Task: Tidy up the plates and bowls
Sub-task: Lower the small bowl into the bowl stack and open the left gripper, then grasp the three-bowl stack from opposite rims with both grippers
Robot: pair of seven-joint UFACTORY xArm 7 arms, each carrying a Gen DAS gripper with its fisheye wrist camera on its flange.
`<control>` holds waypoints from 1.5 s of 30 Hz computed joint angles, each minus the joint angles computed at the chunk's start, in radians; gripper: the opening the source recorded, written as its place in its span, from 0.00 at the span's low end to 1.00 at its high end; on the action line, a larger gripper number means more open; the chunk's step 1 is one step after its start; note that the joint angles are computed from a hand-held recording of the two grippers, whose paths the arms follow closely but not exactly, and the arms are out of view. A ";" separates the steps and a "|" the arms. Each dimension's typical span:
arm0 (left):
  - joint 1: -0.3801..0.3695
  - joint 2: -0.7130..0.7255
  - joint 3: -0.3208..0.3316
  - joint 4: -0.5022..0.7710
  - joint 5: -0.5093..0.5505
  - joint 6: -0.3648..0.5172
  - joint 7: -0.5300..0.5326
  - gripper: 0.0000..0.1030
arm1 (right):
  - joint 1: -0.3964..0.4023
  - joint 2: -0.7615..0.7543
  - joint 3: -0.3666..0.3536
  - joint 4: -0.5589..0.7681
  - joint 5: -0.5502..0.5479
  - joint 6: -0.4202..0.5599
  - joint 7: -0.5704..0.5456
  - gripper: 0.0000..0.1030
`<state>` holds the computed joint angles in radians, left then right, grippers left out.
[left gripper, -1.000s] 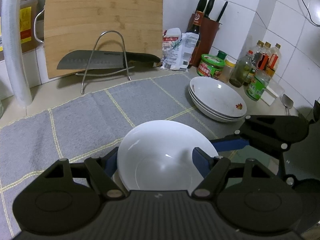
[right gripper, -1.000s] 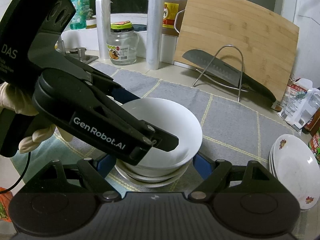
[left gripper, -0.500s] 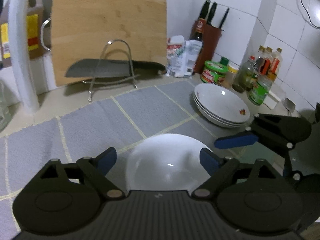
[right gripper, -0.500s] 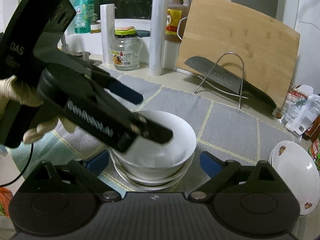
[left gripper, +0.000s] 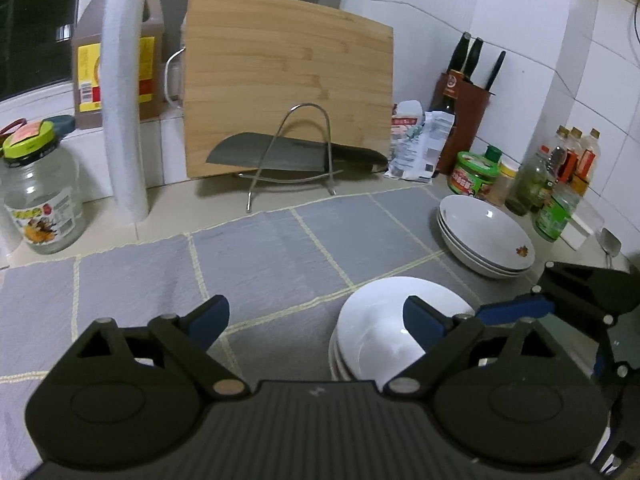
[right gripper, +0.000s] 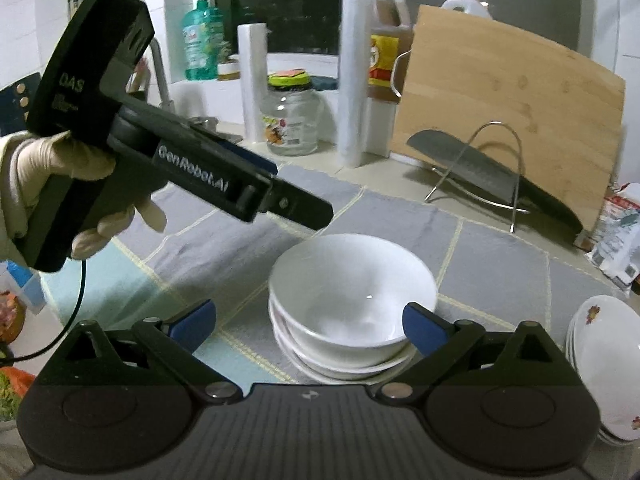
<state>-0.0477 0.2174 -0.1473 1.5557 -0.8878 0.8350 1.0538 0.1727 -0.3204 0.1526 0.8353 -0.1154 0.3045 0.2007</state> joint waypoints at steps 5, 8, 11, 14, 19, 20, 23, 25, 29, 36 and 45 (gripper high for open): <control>0.005 -0.018 0.007 -0.024 0.000 -0.004 0.007 0.91 | 0.020 -0.003 -0.015 -0.002 0.026 0.012 -0.025 0.99; 0.006 -0.028 0.010 -0.035 -0.003 0.000 0.014 0.91 | 0.007 -0.009 -0.004 -0.002 0.010 0.015 -0.017 0.99; 0.011 -0.044 0.015 -0.049 -0.012 0.017 0.038 0.91 | -0.013 -0.031 0.005 -0.010 -0.018 0.011 -0.006 1.00; 0.015 -0.070 0.025 -0.078 -0.021 0.043 0.079 0.95 | -0.024 -0.057 -0.004 -0.026 -0.029 0.025 -0.022 1.00; 0.010 -0.111 0.049 -0.137 0.000 0.095 0.122 0.96 | -0.037 -0.079 -0.029 -0.059 -0.031 0.104 -0.072 1.00; 0.008 -0.117 0.053 -0.150 0.009 0.106 0.121 0.96 | -0.036 -0.077 -0.038 -0.067 -0.022 0.117 -0.085 1.00; -0.006 -0.122 0.058 -0.181 0.039 0.120 0.108 0.96 | -0.040 -0.049 -0.059 -0.073 0.006 0.151 -0.111 1.00; -0.018 -0.123 0.056 -0.205 0.059 0.103 0.103 0.96 | -0.043 -0.024 -0.067 -0.071 0.017 0.152 -0.124 1.00; -0.045 -0.109 0.045 -0.234 0.094 0.070 0.084 0.96 | -0.019 0.016 -0.096 -0.070 0.085 0.144 -0.199 1.00; -0.084 -0.088 0.025 -0.264 0.157 -0.028 0.060 0.96 | 0.015 0.057 -0.141 -0.054 0.214 0.155 -0.381 1.00; -0.116 -0.103 0.004 -0.320 0.228 -0.153 0.064 1.00 | 0.027 0.054 -0.170 -0.071 0.357 0.118 -0.595 1.00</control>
